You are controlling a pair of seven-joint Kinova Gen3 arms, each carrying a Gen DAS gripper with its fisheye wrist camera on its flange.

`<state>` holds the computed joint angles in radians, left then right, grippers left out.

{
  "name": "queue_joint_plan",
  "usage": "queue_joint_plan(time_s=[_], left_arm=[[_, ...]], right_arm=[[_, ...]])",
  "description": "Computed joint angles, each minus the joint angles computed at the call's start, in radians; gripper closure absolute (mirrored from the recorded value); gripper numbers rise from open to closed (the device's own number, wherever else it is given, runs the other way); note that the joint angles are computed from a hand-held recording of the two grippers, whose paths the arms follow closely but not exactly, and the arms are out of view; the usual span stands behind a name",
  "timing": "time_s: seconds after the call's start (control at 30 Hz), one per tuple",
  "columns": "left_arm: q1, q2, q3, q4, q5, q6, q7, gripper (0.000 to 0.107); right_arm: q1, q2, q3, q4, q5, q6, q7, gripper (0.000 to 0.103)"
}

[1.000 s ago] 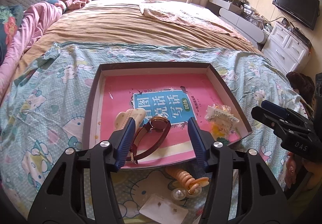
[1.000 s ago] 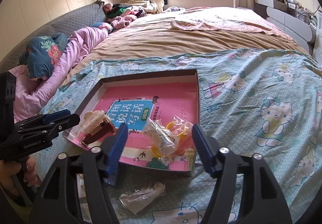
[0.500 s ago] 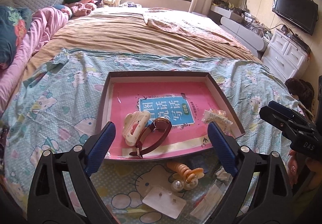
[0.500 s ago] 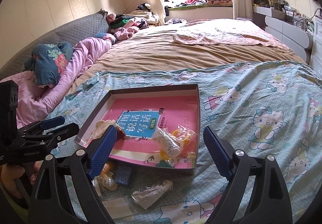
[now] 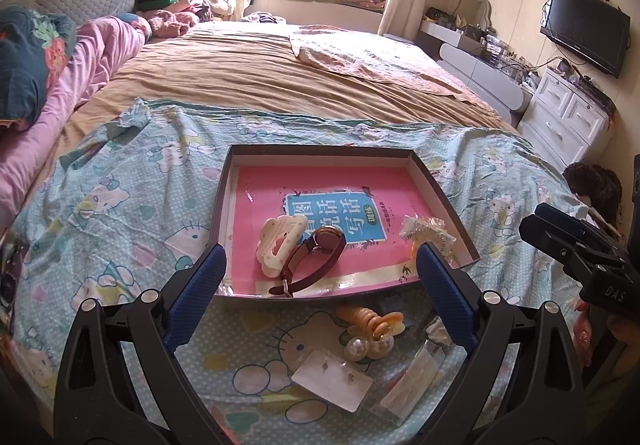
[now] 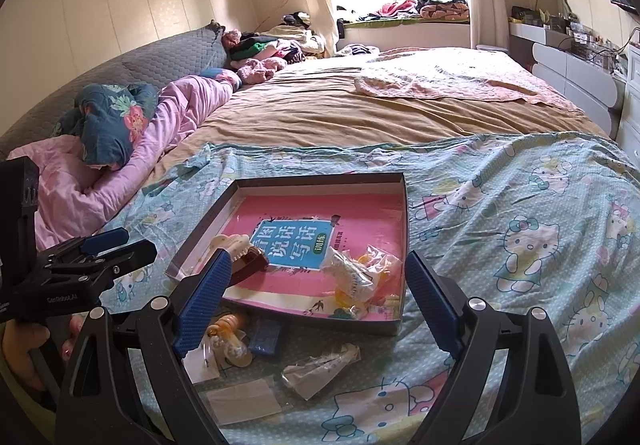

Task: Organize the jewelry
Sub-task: 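Withdraw both open tools from the box toward the remaining loose items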

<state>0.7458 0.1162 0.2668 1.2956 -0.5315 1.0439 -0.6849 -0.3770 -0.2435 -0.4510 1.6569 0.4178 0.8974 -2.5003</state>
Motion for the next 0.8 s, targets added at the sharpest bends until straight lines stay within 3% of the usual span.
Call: queue_joint_plan(time_s=[0.8], left_arm=[[-0.037, -0.092, 0.071, 0.121, -0.036, 0.022, 0.091, 0.018]], right_arm=[[-0.042, -0.01, -0.062, -0.005, 0.005, 0.072, -0.034, 0.016]])
